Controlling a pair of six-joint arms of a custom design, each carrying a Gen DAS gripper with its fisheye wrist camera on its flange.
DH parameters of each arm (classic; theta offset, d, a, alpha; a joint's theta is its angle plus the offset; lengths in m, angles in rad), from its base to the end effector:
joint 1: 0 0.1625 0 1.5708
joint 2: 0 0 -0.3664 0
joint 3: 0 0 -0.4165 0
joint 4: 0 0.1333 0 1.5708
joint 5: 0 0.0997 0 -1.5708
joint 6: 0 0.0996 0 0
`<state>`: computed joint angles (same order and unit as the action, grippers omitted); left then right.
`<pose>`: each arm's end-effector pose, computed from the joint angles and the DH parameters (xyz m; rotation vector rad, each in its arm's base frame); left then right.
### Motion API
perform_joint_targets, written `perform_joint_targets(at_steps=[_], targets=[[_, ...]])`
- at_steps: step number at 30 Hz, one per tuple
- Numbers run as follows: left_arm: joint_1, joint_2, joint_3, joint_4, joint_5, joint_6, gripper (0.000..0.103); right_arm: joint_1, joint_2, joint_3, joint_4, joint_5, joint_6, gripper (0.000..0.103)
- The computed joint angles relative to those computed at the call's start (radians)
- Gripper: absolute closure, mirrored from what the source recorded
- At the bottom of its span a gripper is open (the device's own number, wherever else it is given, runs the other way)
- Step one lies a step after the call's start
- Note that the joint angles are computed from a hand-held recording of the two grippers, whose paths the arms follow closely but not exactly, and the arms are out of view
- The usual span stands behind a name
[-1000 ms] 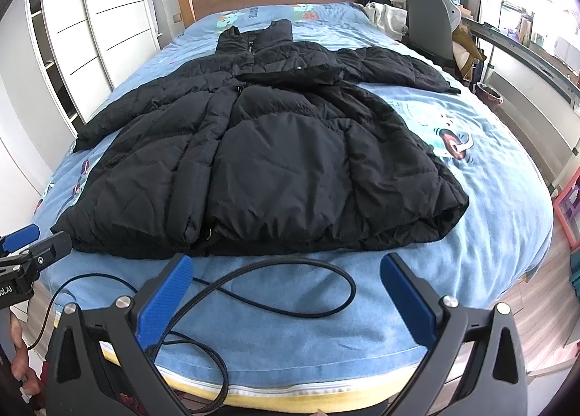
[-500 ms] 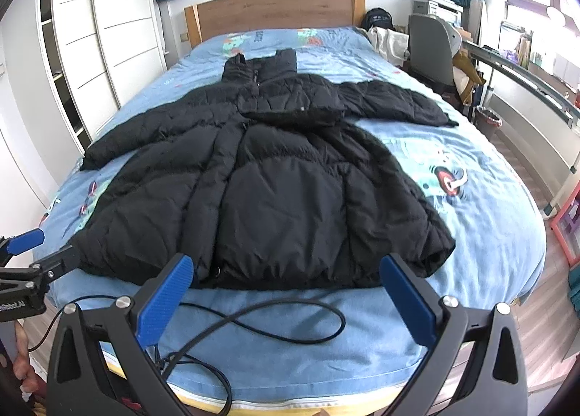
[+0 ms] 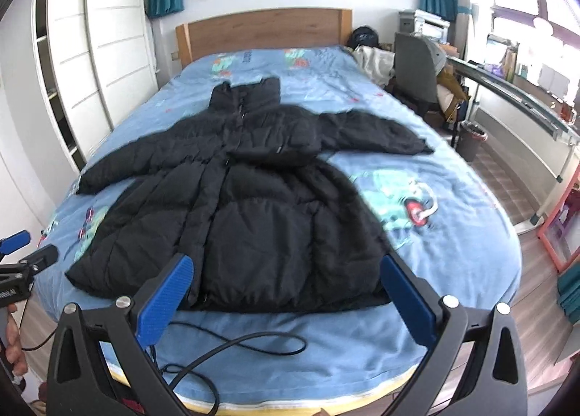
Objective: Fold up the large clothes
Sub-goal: 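Move both tools toward the coat hem and lower onto it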
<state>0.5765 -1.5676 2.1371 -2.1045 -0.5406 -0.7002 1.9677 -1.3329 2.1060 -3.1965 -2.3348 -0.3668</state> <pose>-0.2578 -0.4285 0.2495 0.3549 2.2394 -0.9350 0.2543 -0.4401 0.2555 0.4485 -2.1970 1.0150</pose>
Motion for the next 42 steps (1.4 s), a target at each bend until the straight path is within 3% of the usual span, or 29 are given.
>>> perform_joint_targets(at_steps=[7,12,16,20,24,32,36,42], targets=[[-0.007,0.001,-0.156,-0.056,0.010,0.157,0.001,0.051,-0.014,-0.152,0.074,0.015,-0.079,0.000],[0.004,0.051,-0.304,-0.141,-0.073,0.284,0.001,0.066,-0.005,-0.283,0.128,0.103,-0.075,0.000],[-0.003,0.104,-0.426,-0.220,-0.112,0.409,0.001,0.076,0.031,-0.393,0.105,0.120,-0.113,0.000],[-0.010,0.183,-0.541,-0.321,-0.065,0.551,0.001,0.086,0.080,-0.515,0.075,0.110,-0.177,0.000],[0.032,0.289,-0.689,-0.347,-0.056,0.630,0.001,0.075,0.134,-0.625,0.067,0.097,-0.225,0.000],[0.164,0.505,-0.983,-0.322,-0.046,0.712,0.001,-0.043,0.278,-0.847,0.175,0.103,-0.181,0.000],[0.253,0.638,-1.158,-0.290,-0.029,0.702,0.001,-0.134,0.365,-0.969,0.269,0.121,-0.092,0.000],[0.363,0.781,-1.302,-0.254,0.014,0.669,0.001,-0.296,0.555,-1.215,0.454,0.165,0.074,0.000]])
